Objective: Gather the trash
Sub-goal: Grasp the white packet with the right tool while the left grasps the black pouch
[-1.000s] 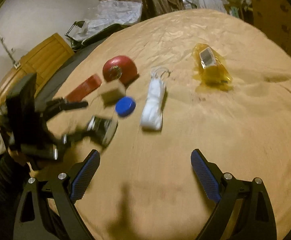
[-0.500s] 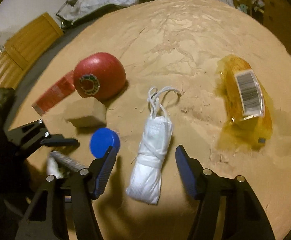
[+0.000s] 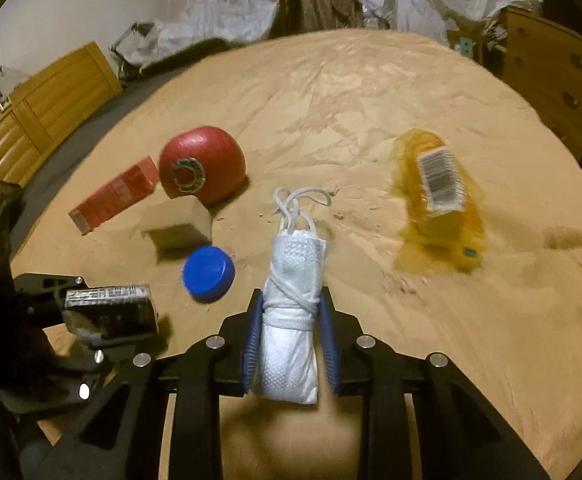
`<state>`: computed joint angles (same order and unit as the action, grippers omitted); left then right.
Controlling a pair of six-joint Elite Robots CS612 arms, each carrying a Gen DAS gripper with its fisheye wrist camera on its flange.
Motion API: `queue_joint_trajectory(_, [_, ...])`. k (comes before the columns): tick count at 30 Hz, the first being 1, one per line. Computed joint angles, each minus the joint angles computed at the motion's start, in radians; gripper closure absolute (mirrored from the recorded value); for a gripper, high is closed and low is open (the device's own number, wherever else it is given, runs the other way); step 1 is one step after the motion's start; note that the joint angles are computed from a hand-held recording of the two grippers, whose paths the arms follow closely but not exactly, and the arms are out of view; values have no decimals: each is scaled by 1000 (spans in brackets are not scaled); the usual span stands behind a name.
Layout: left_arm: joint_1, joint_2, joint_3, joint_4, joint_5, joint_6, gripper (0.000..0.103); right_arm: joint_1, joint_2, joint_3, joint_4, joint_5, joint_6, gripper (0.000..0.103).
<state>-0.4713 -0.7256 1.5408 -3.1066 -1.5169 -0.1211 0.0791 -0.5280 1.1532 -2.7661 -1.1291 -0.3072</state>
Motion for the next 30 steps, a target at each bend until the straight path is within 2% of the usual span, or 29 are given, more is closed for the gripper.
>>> queue_joint_trajectory(9, [-58, -71, 130, -141, 200, -214, 83, -26, -117, 250, -280, 29, 32, 75])
queue_joint_trajectory(11, [-60, -79, 142, -150, 206, -233, 83, -31, -144, 305, -332, 37, 27, 75])
queue_joint_trajectory(13, [-55, -85, 143, -108, 171, -238, 83, -36, -161, 339, -350, 50, 26, 75])
queue_joint_trajectory(15, [-56, -80, 136, -83, 176, -225, 83, -39, -174, 366, -361, 55, 24, 75])
queue_joint_trajectory(16, [-54, -75, 131, -82, 172, -217, 81, -40, -179, 375, -357, 58, 25, 75])
queue_joint_trajectory(19, [-54, -65, 116, -77, 206, -225, 42, -43, -185, 391, -346, 65, 33, 75])
queue_joint_trajectory(20, [-55, -60, 109, -65, 226, -230, 42, -44, -186, 395, -345, 67, 36, 75])
queue_joint_trajectory(22, [-49, -51, 96, -44, 205, -230, 42, -41, -186, 400, -343, 66, 36, 75])
queue_joint_trajectory(25, [-54, -36, 76, 0, 254, -219, 42, -36, -180, 394, -334, 66, 37, 75])
queue_joint_trajectory(30, [-47, -31, 71, 14, 295, -273, 40, -30, -169, 375, -325, 70, 45, 75])
